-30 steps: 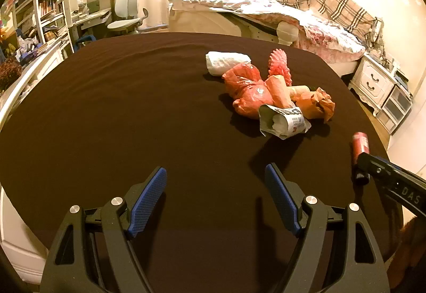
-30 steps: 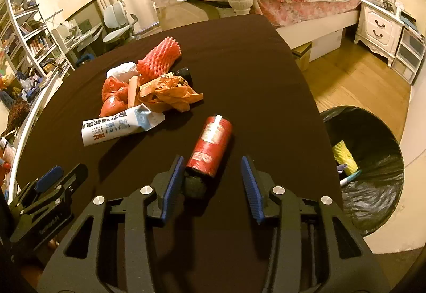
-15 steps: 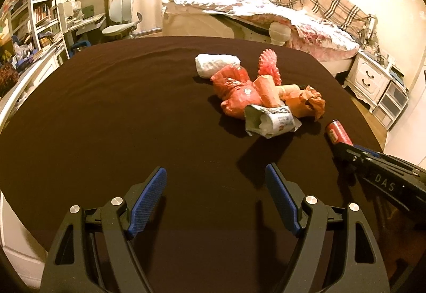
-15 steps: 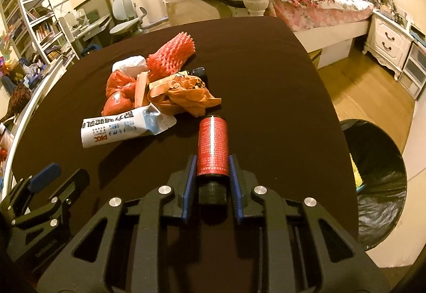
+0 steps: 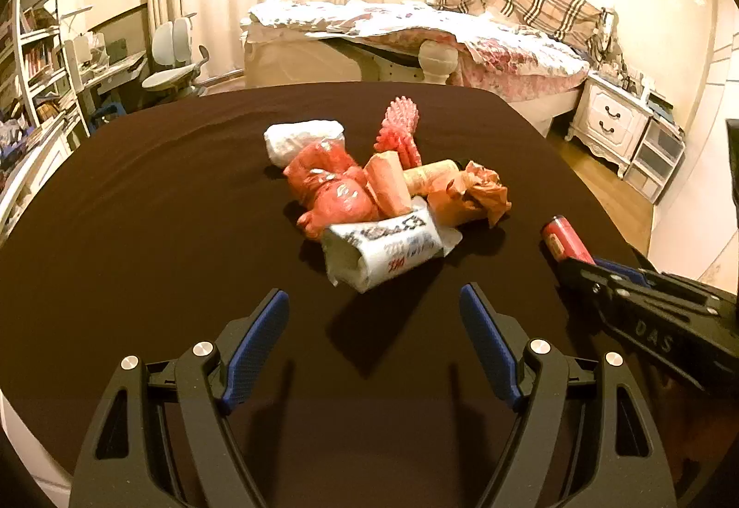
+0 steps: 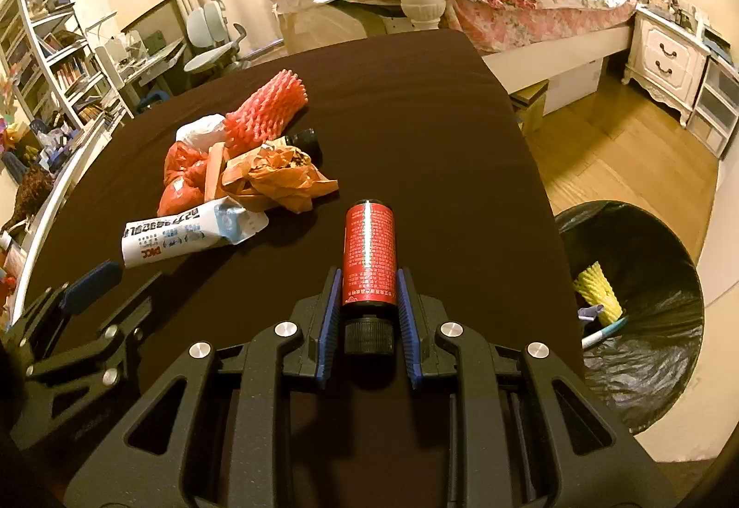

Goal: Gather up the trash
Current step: 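Grasp the white printed tube with the left tool while the right tool holds the red can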

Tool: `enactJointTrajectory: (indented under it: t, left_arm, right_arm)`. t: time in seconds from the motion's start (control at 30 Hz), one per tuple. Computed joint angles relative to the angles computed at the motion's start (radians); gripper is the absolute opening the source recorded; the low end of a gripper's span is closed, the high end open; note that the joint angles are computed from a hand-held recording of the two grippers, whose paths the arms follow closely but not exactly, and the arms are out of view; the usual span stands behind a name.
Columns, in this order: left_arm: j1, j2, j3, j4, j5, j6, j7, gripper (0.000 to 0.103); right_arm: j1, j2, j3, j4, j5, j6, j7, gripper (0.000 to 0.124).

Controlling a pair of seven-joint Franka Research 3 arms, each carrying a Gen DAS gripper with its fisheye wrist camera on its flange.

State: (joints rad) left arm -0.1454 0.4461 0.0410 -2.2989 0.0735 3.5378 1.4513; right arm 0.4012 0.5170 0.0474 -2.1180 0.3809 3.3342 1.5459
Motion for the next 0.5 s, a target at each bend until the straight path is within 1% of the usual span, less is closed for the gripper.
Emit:
enactJointTrajectory:
  t: [0.2, 0.27, 0.3, 0.37, 0.43, 0.47, 0.5]
  left_arm:
    - [-0.046, 0.029, 0.036, 0.059, -0.028, -0.021, 0.035, 0.076]
    - [-0.050, 0.046, 0.040, 0.095, -0.026, -0.052, 0.043, 0.076]
    - [-0.039, 0.050, 0.032, 0.103, -0.014, -0.064, 0.038, 0.076]
    - [0.016, 0.056, -0.013, 0.123, 0.032, -0.092, 0.014, 0.076]
    - [0.104, 0.062, -0.088, 0.140, 0.107, -0.120, -0.017, 0.076]
    - [0.132, 0.063, -0.111, 0.142, 0.135, -0.127, -0.030, 0.076]
    - [0.146, 0.061, -0.121, 0.138, 0.156, -0.127, -0.041, 0.074]
  right_arm:
    - [-0.057, 0.005, 0.052, 0.004, -0.019, 0.004, -0.006, 0.023]
    - [-0.076, 0.007, 0.070, 0.006, -0.025, 0.005, -0.006, 0.023]
    - [-0.084, 0.008, 0.077, 0.006, -0.028, 0.005, -0.005, 0.023]
    - [-0.095, 0.009, 0.086, 0.008, -0.033, 0.005, -0.005, 0.024]
    - [-0.106, 0.010, 0.096, 0.008, -0.038, 0.005, -0.005, 0.023]
    - [-0.108, 0.010, 0.098, 0.008, -0.040, 0.006, -0.005, 0.024]
    - [-0.102, 0.010, 0.093, 0.008, -0.039, 0.005, -0.004, 0.024]
